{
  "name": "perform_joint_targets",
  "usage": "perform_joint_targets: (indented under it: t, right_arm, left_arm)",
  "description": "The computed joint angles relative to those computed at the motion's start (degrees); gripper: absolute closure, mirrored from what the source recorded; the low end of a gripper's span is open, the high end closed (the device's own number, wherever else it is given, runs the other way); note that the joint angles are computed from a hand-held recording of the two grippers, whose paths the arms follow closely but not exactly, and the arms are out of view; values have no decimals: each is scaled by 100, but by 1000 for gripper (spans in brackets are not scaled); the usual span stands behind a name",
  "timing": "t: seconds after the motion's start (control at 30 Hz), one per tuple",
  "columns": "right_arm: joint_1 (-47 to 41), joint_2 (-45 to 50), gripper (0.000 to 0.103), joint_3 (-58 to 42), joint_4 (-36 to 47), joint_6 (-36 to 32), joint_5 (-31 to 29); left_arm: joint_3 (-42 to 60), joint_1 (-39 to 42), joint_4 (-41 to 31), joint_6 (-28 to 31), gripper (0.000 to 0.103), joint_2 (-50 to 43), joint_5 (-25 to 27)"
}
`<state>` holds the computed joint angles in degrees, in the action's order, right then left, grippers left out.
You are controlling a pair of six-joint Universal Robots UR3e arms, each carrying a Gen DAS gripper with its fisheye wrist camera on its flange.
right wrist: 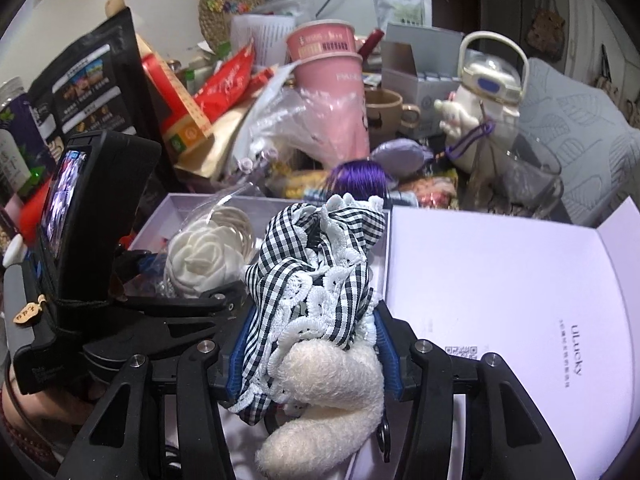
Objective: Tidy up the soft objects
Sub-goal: 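Lower both held items into the white box and open the right tool, then open the left tool to release the flower bag into the box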
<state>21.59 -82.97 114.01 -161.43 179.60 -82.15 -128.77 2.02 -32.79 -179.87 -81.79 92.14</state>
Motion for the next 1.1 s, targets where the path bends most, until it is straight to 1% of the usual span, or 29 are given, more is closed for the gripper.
perform_joint_targets:
  t: [0.1, 0.17, 0.27, 0.4, 0.43, 0.47, 0.5, 0.53, 0.57, 0.6, 0.7, 0.77, 0.9, 1.0, 1.1]
  right_arm:
    - [-67, 1, 49, 1, 113, 26, 105]
    - [-103, -9, 49, 25, 112, 10, 158]
    - [-135, -39, 46, 1, 259, 11, 256]
    - [-136, -90, 43, -27, 363, -32, 255]
    - [-123, -142, 41, 18, 322, -9, 215]
    - [-94, -203, 35, 60, 280, 12, 126]
    - [-64, -260, 26, 93, 238, 33, 32]
    - [-58, -348, 25, 186, 99, 39, -11]
    - [-76, -451, 25, 275, -17, -7, 14]
    - [-76, -508, 25, 290, -20, -40, 13]
    - [-14, -688, 25, 316, -1, -103, -99]
    - [74, -772, 25, 332, -57, -42, -253]
    - [91, -1094, 25, 471, -77, 14, -295]
    - [105, -1397, 25, 561, 92, 43, -363]
    - [117, -1734, 25, 676, 201, 44, -420]
  left_arm:
    - [11, -85, 56, -64, 40, -36, 109]
    - [-21, -26, 73, -123, 40, 1, 25]
    - [-207, 215, 93, -92, 40, 235, -195]
    - [-270, 292, -86, -51, 40, 463, -147]
    - [-272, 277, -79, -91, 40, 494, -114]
    - [-258, 223, -49, -131, 40, 519, -15]
    - [-241, 151, -18, -163, 39, 541, 98]
    - [-211, 63, -3, -205, 39, 584, 219]
    - [-156, -5, -41, -261, 38, 630, 295]
    - [15, -181, -29, -428, 38, 479, 391]
    - [-6, -190, -100, -574, 38, 825, 433]
    - [-21, -226, -184, -602, 38, 1083, 474]
    - [-49, -280, -280, -531, 38, 1542, 495]
    - [-82, -339, -376, -595, 38, 1845, 458]
    - [-92, -302, -707, -550, 38, 2300, 372]
